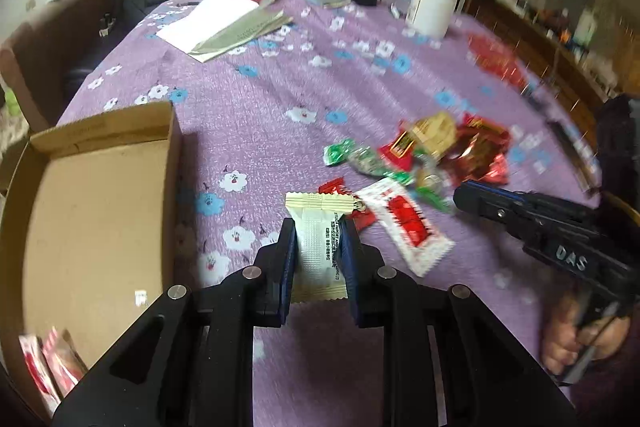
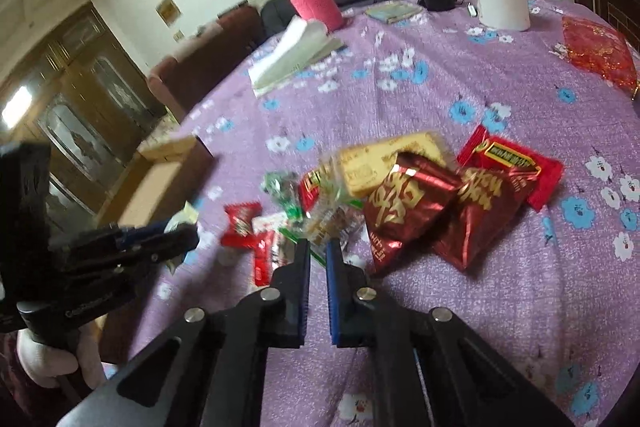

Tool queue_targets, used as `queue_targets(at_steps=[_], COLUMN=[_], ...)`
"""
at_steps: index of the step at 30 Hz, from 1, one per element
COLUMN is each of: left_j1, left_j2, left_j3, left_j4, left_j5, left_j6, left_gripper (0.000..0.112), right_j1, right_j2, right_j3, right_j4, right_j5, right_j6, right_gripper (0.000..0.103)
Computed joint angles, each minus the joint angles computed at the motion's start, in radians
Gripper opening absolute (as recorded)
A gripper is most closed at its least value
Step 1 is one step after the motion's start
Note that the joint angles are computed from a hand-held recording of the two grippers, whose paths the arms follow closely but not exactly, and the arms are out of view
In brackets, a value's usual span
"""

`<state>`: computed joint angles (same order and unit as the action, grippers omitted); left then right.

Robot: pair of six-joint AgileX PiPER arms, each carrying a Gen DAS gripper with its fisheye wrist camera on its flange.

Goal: Organize snacks
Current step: 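Carry both snacks into the cardboard box and open both grippers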

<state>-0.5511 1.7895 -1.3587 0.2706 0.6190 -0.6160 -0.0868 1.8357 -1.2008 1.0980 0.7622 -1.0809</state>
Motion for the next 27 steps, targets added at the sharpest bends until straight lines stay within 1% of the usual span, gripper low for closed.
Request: queue_targets(at_steps=[2, 6, 10, 11, 12, 13, 15, 16, 19, 21, 25, 27], left_j1=[0.009, 0.023, 0.063, 0.071, 0.078, 0.084, 0.084, 0.085, 0.085, 0.096, 0.125, 0.144], left_j2=[-0.064, -0.165, -0.237, -0.251, -0.266, -0.282, -0.31, -0.326, -0.38, -0.416, -0.485, -0.526], left_j3=[0.07, 0.182, 0.279, 0.3, 0.32, 0.338, 0.363, 0.379, 0.418, 0.449, 0.51, 0.542], left_j4=[-0.048, -0.138, -0.258, -0.275, -0.296, -0.314, -0.303, -0.302, -0.269, -0.271, -0.292, -0.301], left_j5=[-0.05, -0.114, -0.178, -0.19, -0.201, -0.211, -0.218, -0.224, -0.231, -0.238, -0.242, -0.242], left_j6=[0.002, 0.025, 0.085, 0.092, 0.107, 0.117, 0.099, 0.095, 0.054, 0.053, 0.067, 0.074], left_gripper=[0.021, 0.021, 0.021, 0.021, 0.021, 0.021, 0.021, 0.021, 0.021, 0.021, 0.021, 0.021], right_j1=[-0.041, -0.107, -0.124, -0.126, -0.124, -0.114, -0.074, -0.046, 0.048, 0.098, 0.211, 0.263], right_j2=[0.005, 0.042, 0.062, 0.06, 0.052, 0.036, 0.009, -0.003, -0.018, -0.014, 0.005, 0.02], right_j3=[-0.004, -0.036, -0.048, -0.047, -0.039, -0.026, -0.011, -0.004, -0.004, -0.011, -0.049, -0.067], right_j4=[0.05, 0.105, 0.119, 0.126, 0.141, 0.147, 0.124, 0.102, -0.011, -0.069, -0.256, -0.387], right_j5=[0.057, 0.153, 0.187, 0.203, 0.215, 0.205, 0.168, 0.134, 0.033, -0.004, -0.128, -0.187], right_j6=[-0.016, 0.002, 0.017, 0.003, -0.022, -0.046, -0.064, -0.057, 0.003, 0.052, 0.237, 0.355], right_gripper=[0.01, 0.01, 0.01, 0.014, 0.014, 0.014, 0.031, 0.046, 0.048, 0.048, 0.047, 0.041])
